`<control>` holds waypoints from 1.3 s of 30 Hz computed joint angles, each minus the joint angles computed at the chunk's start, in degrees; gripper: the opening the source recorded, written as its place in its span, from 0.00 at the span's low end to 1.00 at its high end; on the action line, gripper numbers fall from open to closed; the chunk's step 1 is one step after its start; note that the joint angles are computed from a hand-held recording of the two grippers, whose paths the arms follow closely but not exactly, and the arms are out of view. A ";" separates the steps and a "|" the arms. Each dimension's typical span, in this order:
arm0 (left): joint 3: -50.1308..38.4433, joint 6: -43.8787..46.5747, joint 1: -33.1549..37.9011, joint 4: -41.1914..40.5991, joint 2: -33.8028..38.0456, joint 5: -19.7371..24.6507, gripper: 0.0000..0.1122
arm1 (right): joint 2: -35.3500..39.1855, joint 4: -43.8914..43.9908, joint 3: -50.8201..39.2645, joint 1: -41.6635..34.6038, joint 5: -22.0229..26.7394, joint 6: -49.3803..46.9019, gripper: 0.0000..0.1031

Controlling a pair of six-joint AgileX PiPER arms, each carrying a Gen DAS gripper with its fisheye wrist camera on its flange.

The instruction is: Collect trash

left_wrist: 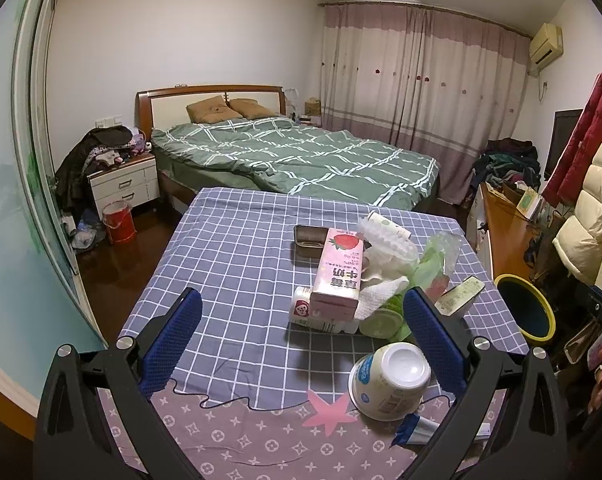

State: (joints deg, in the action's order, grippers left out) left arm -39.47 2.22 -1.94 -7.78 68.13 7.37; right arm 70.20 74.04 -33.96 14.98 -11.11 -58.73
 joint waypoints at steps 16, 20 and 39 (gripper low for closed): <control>0.78 -2.20 -0.60 1.96 0.32 -0.87 0.88 | 1.41 -3.12 -0.40 -0.54 1.38 3.09 0.94; 0.91 -1.90 -0.55 1.46 0.35 -1.10 0.88 | 1.39 -3.50 -0.34 -0.59 1.44 3.48 0.94; 1.06 -0.66 -0.79 0.10 1.49 -1.57 0.88 | 2.63 -6.26 -0.69 -0.60 1.64 6.29 0.94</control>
